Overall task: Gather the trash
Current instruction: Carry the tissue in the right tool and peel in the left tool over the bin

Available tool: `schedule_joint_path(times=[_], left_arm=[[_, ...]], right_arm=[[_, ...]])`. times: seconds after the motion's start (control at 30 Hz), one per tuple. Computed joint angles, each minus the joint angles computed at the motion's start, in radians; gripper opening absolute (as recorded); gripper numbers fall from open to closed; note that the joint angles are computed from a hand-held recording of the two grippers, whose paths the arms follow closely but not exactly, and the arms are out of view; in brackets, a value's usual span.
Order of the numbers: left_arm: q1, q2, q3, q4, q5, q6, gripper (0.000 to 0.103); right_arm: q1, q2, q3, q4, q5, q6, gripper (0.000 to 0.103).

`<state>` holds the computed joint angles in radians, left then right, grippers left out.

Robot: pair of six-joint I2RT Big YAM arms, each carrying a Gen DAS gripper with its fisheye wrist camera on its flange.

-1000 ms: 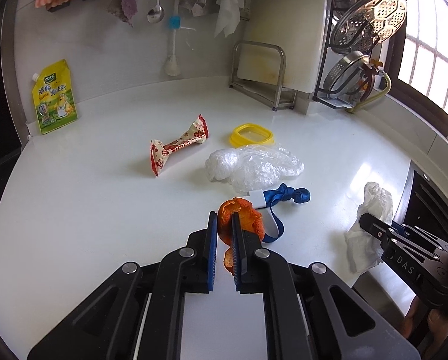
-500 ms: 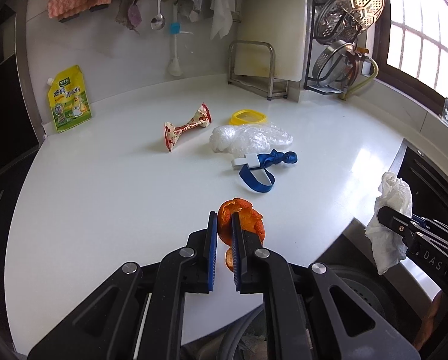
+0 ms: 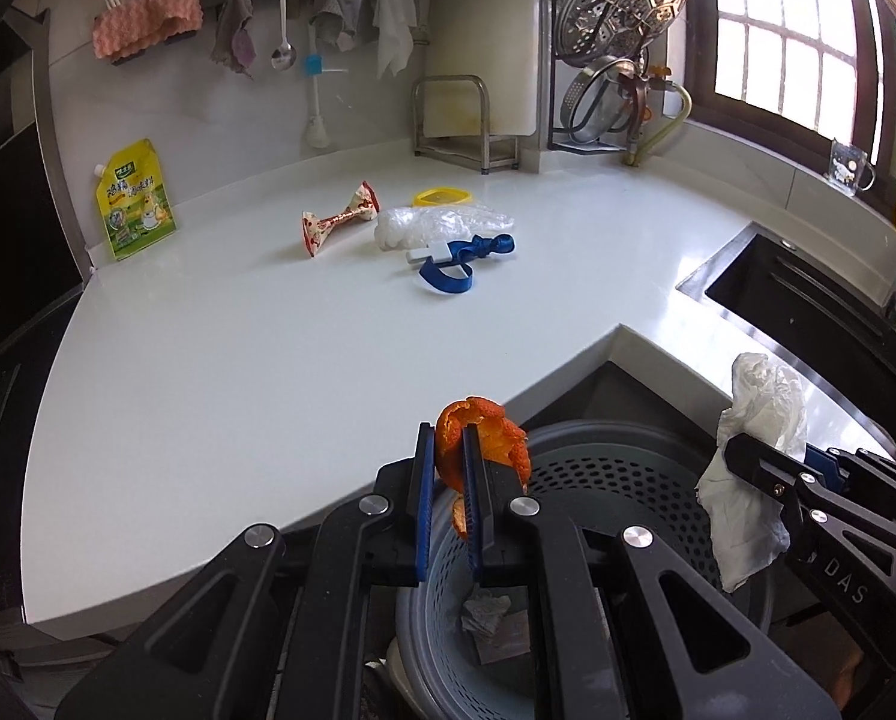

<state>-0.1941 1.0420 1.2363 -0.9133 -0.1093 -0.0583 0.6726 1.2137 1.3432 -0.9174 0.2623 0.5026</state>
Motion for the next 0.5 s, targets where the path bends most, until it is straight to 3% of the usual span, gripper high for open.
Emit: schedule_joint_path(times=[0.5], left_arm=[[-0.072, -0.088, -0.102, -0.047, -0.038, -0.045, 0.009]], right_arm=[[0.098, -0.095, -0.134, -0.044, 0.105, 0.067, 0.022]])
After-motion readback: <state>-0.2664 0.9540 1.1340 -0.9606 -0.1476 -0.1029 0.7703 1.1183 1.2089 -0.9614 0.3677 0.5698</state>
